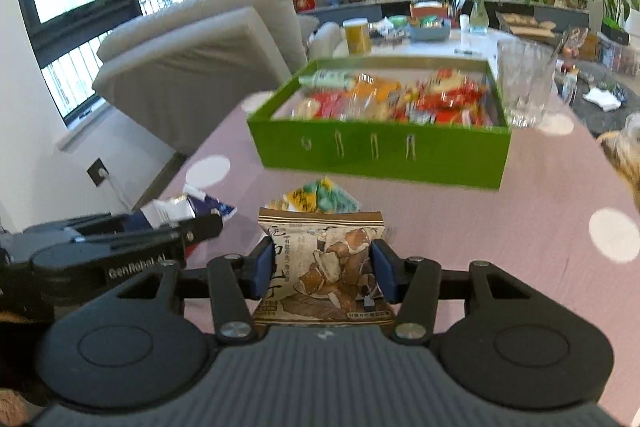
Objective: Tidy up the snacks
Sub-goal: 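Carry the red chip bag and brown snack bag with both tools over the box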
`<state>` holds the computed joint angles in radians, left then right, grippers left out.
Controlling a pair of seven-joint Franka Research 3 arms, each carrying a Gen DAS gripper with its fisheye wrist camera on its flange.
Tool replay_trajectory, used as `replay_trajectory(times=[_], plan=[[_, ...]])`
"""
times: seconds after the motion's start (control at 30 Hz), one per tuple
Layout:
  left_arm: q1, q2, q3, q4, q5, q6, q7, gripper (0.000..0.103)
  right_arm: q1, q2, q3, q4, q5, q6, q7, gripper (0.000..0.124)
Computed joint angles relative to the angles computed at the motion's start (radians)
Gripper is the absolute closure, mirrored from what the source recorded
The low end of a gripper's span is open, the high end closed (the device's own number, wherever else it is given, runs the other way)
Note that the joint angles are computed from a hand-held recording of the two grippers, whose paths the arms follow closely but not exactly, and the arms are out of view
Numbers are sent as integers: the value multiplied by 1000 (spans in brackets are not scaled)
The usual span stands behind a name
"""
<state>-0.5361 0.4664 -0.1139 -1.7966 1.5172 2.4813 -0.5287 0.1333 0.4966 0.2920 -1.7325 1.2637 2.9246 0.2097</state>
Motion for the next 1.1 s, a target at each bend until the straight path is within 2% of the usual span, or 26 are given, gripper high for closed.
replay_trajectory(times=[0.33, 0.6, 0.73, 0.9, 1.1], plan=[[-5, 49, 22, 125, 4, 16, 119, 62, -23, 81, 23, 155, 44, 34, -44, 57], [-14, 133, 66, 284, -51, 45, 257, 62, -18, 185, 32, 312, -72, 43, 65, 57], [-14, 185, 96, 377, -92, 67, 325, 62, 0, 272, 25, 438, -182, 35, 176, 57], [-12, 269, 133, 507, -197, 77, 432, 62, 70, 409, -67, 656, -372, -32, 438, 57], [-1, 375, 164, 653, -342, 91, 572, 62, 113, 567, -134, 905, -550, -108, 653, 57]])
